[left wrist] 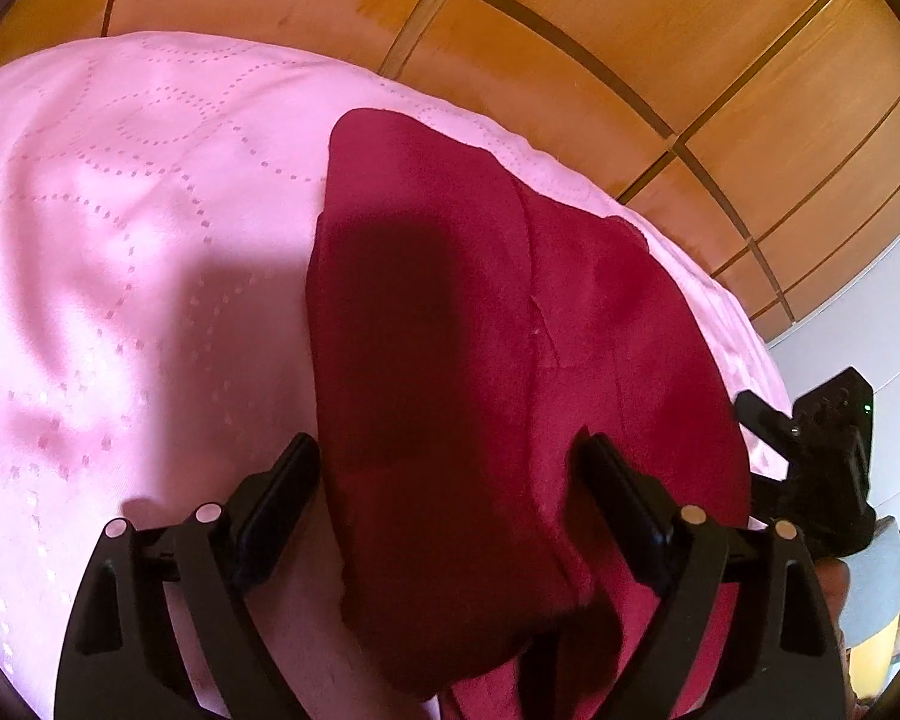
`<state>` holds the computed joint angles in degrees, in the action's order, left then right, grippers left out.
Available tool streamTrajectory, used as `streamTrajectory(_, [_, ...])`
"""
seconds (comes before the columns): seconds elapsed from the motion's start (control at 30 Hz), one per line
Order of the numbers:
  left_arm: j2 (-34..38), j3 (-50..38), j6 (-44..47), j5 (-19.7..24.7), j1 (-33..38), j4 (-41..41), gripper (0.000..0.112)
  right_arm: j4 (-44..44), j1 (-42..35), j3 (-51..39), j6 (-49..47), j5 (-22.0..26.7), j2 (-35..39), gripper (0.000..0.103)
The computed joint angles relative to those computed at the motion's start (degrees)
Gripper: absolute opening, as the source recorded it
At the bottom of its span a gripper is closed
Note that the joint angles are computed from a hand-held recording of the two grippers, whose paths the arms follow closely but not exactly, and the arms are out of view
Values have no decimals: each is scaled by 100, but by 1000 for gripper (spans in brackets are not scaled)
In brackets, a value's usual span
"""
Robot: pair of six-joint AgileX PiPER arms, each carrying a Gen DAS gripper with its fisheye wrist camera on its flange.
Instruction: Fold small clothes
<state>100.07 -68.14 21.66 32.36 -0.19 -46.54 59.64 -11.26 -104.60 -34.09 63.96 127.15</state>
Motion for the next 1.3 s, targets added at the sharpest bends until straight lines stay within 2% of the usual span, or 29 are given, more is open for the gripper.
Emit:
streamTrajectory(0.1, [84,-107,-86,-40,-70,158,87,-280,174,-250,-191,-17,109,93])
streamTrajectory(0.23, [16,60,-155,-428,-268,446,85,-159,187,-96,-562,-127,59,93])
streamTrajectory(0.37, [-17,113,400,-269,-131,-142,70,66,86,-35,-1008,75,97,93])
streamTrajectory(0.47, [-39,202,992,-172,9,-705,64,407,-41,59,-1382,264,140,93])
streamTrajectory(0.57, [68,147,978,-126,24,-756,66,638,-96,110,-1549,334,172,93])
streamTrajectory(0.67, [175,39,727,-207,-91,-542,78,615,-62,93,-1566,290,187,87])
streamTrajectory(0.77, [124,-13,-11,-492,-398,353,80,734,-118,202,-1673,298,170,81])
streamTrajectory(0.83, [64,-12,-423,-600,-538,823,76,825,-148,321,-1749,275,135,78])
streamTrajectory(0.9, [4,4,-322,-531,-524,693,63,887,-153,377,-1797,256,117,75])
streamTrajectory(1.0, [-128,-5,-607,-556,-639,1132,48,1013,-181,435,-1891,292,115,70])
streamTrajectory(1.13, [-328,-27,-1343,-742,-960,2122,40,1376,-289,601,-2131,452,120,63])
streamTrajectory(1.2, [-432,14,-1259,-818,-1011,2043,38,1481,-327,742,-2275,472,40,61])
streamTrajectory(1.3, [-619,174,-696,-878,-955,1492,37,1736,-362,1116,-2707,468,-234,60])
